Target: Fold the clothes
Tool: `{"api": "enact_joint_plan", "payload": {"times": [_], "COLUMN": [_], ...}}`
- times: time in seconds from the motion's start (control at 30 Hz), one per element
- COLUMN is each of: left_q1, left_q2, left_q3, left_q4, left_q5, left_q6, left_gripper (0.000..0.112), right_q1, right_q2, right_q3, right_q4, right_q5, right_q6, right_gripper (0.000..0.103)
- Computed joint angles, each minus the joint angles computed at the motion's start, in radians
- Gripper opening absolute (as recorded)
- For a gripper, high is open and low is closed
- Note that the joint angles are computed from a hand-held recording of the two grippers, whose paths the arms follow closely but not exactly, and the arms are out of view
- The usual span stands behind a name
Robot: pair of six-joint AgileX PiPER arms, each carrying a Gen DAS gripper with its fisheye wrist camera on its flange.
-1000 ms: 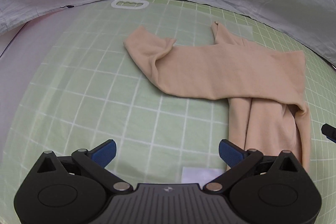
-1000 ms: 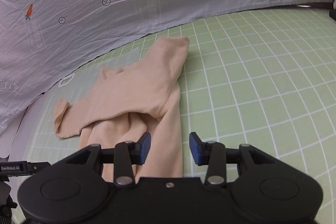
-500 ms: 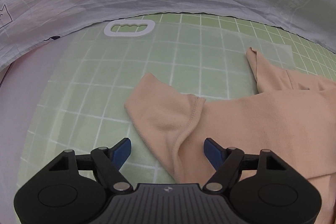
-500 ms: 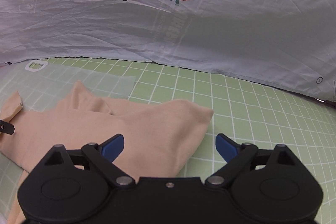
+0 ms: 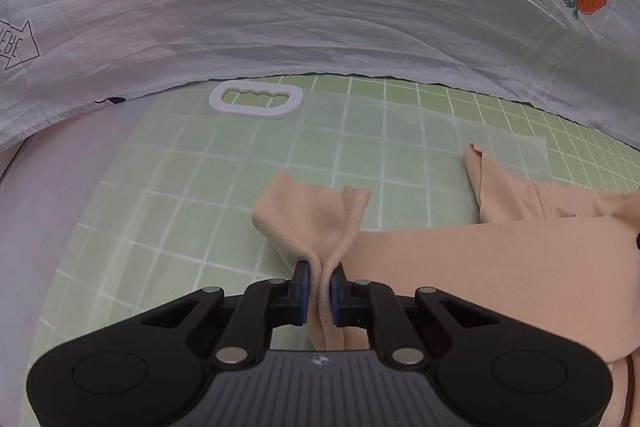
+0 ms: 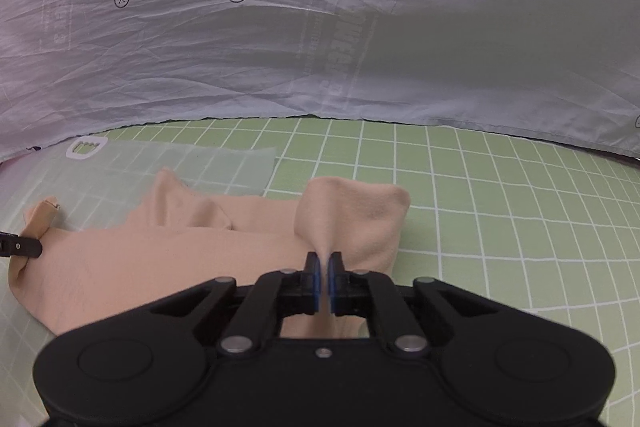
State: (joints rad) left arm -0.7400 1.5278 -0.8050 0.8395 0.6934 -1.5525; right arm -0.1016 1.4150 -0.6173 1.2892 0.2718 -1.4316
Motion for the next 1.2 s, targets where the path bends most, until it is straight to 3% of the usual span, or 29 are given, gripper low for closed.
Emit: {"api": "enact_joint_plan", "payload": {"times": [0.27, 0.37, 0.47, 0.63, 1.0, 1.1, 1.2], "left_q1": [-0.150, -0.202, -0.206, -0.141, -0.021, -0.008, 0.001], "left_q2": [-0.211, -0.245, -0.261, -0.269, -0.184, -0.160, -0.149], "left_q3": [-0.028, -0.036, -0.014, 0.077, 0.247, 0.263, 0.275], "left_q4": [0.121, 0.144, 0.145, 0.096, 0.068, 0.063, 0.060], "left_q5": [0.241, 0.323, 0.344, 0.268, 0.060, 0.022, -0.006], "left_q6": [-0.170, -0.212, -0.235, -0.297, -0.414, -0.431, -0.443], "left_gripper": [0.011, 0.011, 0.011, 0.011, 0.011, 0.011, 0.012], "right_q1": [-0.135, -0.131, -0.082, 0.030, 0.209, 0.200, 0.175], "right_q2": [-0.117, -0.141, -0.148, -0.083, 0.219, 0.280, 0.324], "right_q3": [-0.007, -0.009, -0.008, -0.027, -0.142, -0.183, -0.216], "right_q4": [0.031, 0.031, 0.028, 0.000, -0.069, -0.030, 0.069], "right_q5": [0.203, 0.228, 0.204, 0.113, -0.100, -0.111, -0.087], "right_q6": [0.010, 0.030, 0.025, 0.056, 0.115, 0.077, -0.039], "right_gripper": [0.005, 0.005, 0.005, 0.005, 0.009, 0.009, 0.015]}}
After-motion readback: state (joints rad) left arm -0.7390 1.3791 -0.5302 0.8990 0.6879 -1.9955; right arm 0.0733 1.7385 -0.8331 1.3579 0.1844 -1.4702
